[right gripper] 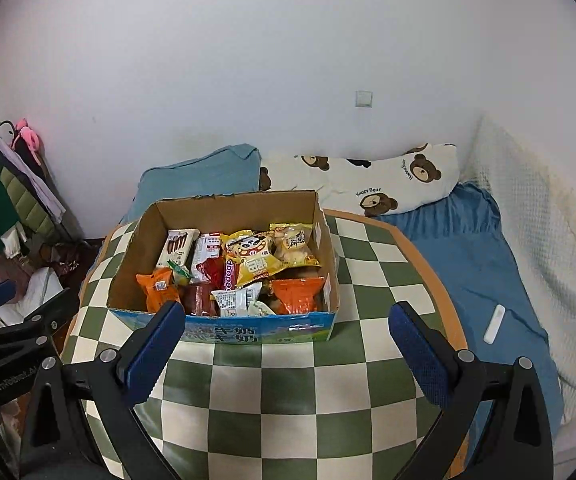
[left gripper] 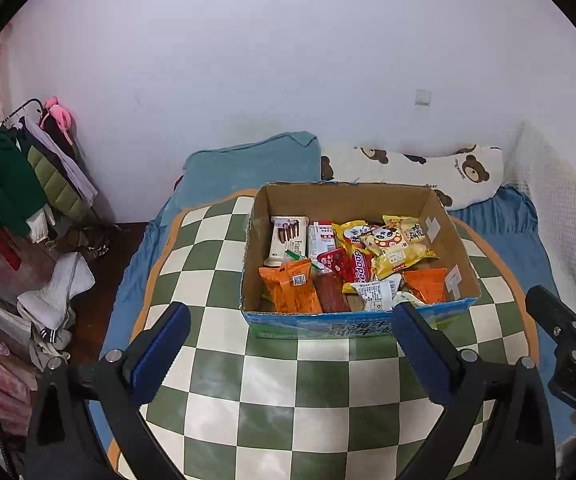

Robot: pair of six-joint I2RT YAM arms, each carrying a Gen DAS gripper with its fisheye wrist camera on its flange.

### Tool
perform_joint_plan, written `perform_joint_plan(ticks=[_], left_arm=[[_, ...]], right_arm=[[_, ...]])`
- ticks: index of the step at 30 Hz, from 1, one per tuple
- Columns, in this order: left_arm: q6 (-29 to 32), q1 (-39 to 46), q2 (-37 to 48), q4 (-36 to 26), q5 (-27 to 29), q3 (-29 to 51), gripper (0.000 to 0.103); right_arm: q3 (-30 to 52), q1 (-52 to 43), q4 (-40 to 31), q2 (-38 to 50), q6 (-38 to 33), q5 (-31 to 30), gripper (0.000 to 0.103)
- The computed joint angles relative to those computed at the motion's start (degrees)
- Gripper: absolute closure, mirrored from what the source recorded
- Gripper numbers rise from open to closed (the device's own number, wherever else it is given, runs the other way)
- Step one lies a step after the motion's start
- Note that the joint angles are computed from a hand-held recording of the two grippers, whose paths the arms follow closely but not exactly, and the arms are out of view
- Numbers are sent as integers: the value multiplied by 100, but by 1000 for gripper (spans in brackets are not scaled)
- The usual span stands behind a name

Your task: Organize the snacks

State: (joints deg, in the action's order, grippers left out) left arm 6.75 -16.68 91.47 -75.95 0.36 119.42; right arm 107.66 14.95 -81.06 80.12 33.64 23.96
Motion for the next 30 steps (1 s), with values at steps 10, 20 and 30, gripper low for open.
perform_joint_plan(ticks=[10,20,30], left_arm=[[2,30,-36,176,-25,-171,0],[6,7,-34,163,-99,-282,0],[62,-5,-82,95,-52,-405,0]], right_arm=[[-67,-93,115,-2,-103,-47,0],[-179,-130,123,-17,-85,-140,0],[-346,-144,116,-103,-49,-198,0]])
